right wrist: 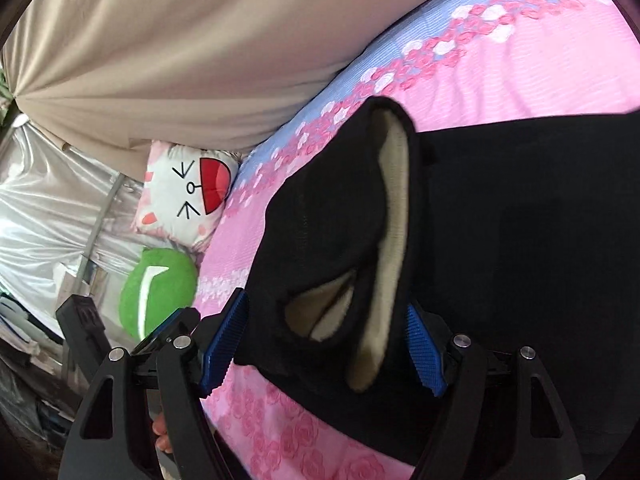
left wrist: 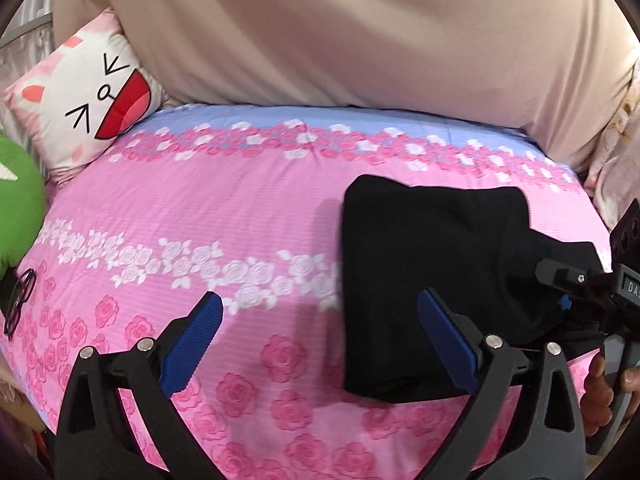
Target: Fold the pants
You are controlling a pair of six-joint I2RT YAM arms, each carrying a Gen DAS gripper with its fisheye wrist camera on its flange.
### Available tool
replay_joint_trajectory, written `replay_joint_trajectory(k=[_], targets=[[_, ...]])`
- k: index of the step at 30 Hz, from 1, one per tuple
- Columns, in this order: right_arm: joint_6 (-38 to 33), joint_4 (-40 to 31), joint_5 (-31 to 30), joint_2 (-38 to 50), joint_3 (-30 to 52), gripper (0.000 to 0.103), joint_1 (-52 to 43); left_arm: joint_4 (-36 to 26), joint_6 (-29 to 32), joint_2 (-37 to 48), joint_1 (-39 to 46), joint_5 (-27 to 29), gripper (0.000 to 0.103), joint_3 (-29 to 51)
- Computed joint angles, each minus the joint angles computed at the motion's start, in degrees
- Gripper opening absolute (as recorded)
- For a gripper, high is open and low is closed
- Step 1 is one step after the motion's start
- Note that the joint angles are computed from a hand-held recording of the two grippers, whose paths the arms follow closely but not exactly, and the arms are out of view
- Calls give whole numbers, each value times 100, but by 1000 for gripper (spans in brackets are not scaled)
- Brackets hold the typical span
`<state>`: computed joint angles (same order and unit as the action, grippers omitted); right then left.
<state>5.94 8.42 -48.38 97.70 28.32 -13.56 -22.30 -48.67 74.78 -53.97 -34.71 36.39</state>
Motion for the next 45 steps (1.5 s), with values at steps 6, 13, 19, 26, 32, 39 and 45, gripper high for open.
replay_joint_trajectory(k=[6,13,19,26,32,39,45], targets=[[-119,-381,583,-1511,-178,16,324,40,7,-252,84,64,96,-137],[-1925,-2335,457,-3449,-196,17,-2167,264,120,145,-104,163,96,155],[-2605,-1172,1035,-1076,-354,19,-3544,667,360,1263,-327,545,96,876],[-2845,-1685,576,-859,-9,29,-3748,1297,362,1956,-277,1400,96,1199],[-2939,-1837,287,-760,108,35,-3995,2062,356,2754,95,2386,96,1381],[-2903,-1658,669,-916,189,78,-4297,3179,368,3248,381,2996,98,1271],[-2818,-1404,621,-77,364,46,-3870,3451,631,2811,275,2938,19,969]])
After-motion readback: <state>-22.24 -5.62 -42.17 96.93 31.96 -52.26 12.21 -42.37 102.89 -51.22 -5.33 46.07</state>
